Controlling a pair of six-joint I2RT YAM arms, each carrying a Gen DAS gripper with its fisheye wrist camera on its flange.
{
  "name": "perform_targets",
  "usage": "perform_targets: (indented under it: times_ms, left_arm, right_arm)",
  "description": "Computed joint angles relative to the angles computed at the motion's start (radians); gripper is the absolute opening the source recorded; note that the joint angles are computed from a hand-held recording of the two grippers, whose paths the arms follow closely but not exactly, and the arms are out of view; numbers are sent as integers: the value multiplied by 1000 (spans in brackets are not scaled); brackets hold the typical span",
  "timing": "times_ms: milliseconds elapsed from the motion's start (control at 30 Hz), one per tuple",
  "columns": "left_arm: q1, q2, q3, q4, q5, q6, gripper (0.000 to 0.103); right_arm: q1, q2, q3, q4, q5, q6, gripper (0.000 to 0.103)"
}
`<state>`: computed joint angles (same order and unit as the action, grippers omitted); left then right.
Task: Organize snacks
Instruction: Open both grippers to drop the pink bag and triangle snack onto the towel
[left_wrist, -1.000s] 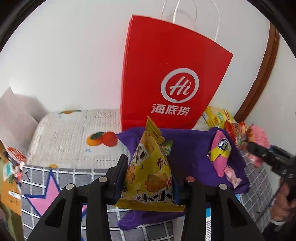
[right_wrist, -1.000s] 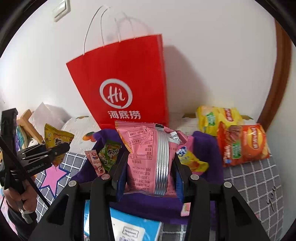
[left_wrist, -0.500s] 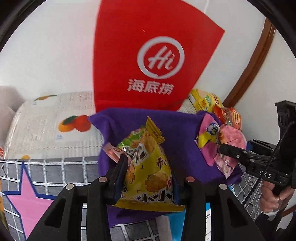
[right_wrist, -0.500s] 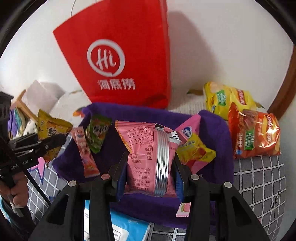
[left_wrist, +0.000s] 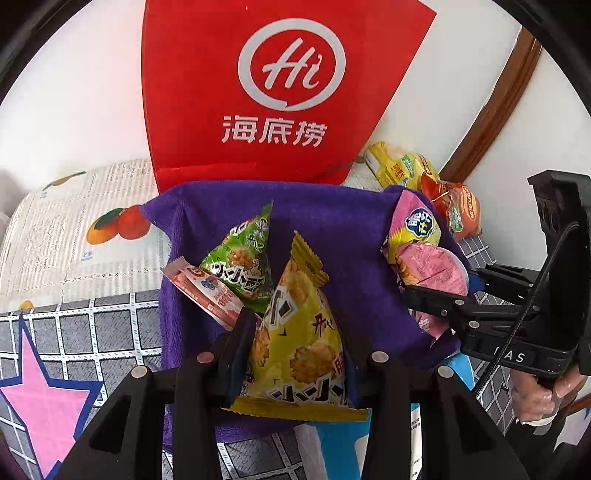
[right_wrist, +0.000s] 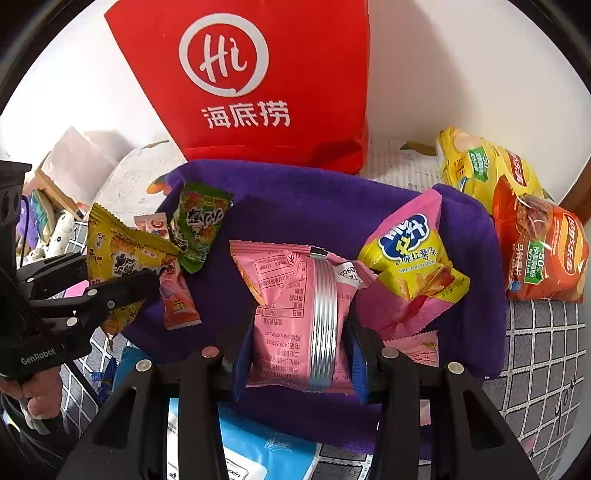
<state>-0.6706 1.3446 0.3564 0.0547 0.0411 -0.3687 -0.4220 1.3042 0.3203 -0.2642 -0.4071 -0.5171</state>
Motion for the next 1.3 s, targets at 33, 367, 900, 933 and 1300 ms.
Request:
perform_targets:
  times_ms: [33,367,900,933,1300]
  left_arm:
    - [5,10,1,4,9,1,39]
    - [21,81,4,59,45,-17,39]
    - [10,146,-14,185,19,-26,40]
    - [12,146,-18,194,18,-26,40]
    - [11,100,-18,166,-8,-32,63]
  right_arm:
    - [2,9,2,3,4,1,44]
    - [59,122,2,85,67,41,44]
    - [81,271,24,191,105,73,50]
    - [83,271,23,196,109,75,54]
    - [38,130,21,101,74,63,70]
